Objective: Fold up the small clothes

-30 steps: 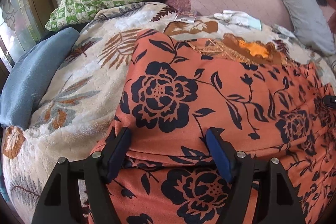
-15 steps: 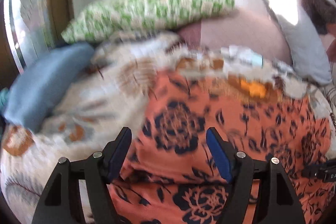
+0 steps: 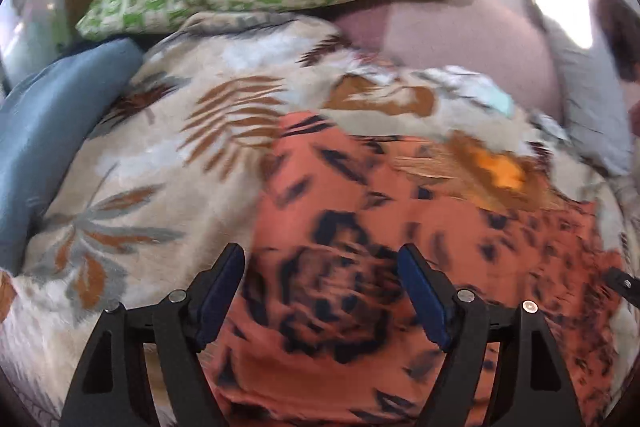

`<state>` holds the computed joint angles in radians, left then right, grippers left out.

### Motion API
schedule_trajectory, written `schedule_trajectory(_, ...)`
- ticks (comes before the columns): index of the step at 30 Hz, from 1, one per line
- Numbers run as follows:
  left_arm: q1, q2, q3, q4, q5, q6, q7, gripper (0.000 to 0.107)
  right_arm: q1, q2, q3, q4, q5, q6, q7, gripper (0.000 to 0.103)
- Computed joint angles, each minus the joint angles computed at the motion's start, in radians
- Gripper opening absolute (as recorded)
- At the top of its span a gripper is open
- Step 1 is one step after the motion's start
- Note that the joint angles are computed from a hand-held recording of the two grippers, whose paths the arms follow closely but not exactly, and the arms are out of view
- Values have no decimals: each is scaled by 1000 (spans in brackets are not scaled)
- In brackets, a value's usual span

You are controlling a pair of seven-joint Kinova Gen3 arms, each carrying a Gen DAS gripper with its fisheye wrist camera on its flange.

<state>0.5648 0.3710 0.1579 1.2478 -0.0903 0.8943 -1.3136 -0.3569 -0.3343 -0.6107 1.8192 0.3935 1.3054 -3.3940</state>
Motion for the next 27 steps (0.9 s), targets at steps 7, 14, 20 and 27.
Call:
schedule_trajectory(7,-63,36,45,-38,5,73,36,83,10,-132,166,154,-147,-127,34,27)
schedule_trajectory(14,77,16,-131,-23,21,65,30,83,96,-180,71,94,-183,-85,103,27)
schedule_trajectory(20,112,-19,-106,23,-104,61,67,82,75,-116,107,93,-304,-85,231,28)
schedule_trajectory(27,51,-150,-100,154,-28,-17,36,82,151,-154,-48,35,-265,-32,167,27)
